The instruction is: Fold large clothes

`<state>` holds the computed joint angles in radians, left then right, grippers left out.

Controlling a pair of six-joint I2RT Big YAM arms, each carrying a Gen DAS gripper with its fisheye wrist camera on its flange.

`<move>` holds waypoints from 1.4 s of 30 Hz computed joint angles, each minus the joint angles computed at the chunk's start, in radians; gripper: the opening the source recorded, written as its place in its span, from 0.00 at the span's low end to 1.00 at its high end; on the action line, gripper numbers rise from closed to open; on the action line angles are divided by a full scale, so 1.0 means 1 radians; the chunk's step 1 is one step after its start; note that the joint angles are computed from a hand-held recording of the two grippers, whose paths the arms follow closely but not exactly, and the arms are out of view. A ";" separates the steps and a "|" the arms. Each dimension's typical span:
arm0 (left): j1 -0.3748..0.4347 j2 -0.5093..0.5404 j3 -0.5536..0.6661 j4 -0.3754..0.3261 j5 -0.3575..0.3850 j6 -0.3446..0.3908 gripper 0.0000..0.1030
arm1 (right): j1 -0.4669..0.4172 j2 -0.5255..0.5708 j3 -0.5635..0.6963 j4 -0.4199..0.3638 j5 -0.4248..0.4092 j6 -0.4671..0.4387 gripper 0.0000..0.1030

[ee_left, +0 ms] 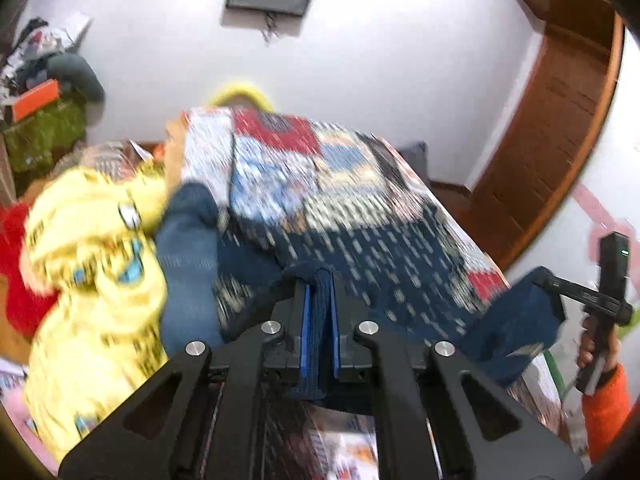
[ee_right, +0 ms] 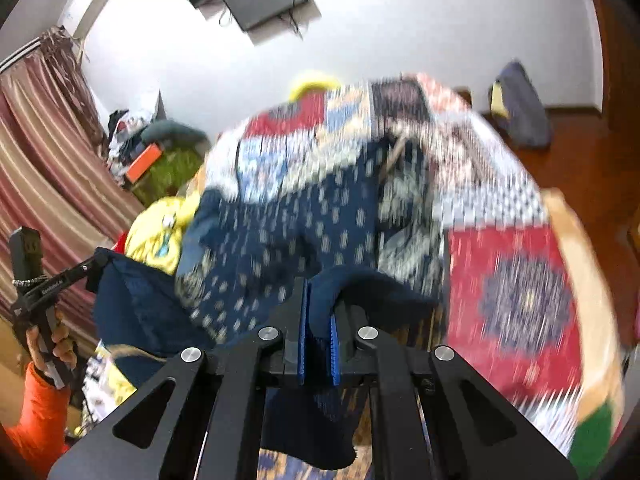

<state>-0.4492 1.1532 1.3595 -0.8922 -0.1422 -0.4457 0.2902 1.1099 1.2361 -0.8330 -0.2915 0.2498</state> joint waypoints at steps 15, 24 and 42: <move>0.165 0.472 0.209 0.003 -0.061 0.022 0.07 | -0.072 0.496 0.338 -0.002 0.044 0.024 0.07; 0.160 0.551 0.220 -0.037 -0.047 0.098 0.11 | -0.103 0.506 0.334 -0.035 -0.020 -0.111 0.07; 0.104 0.371 0.167 -0.074 0.003 0.143 0.58 | 0.011 0.282 0.200 -0.042 0.138 -0.282 0.20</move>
<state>-0.3449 1.5244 1.5264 -0.9659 -0.1392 -0.3023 0.3012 1.3922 1.4357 -0.8746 -0.1532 -0.0319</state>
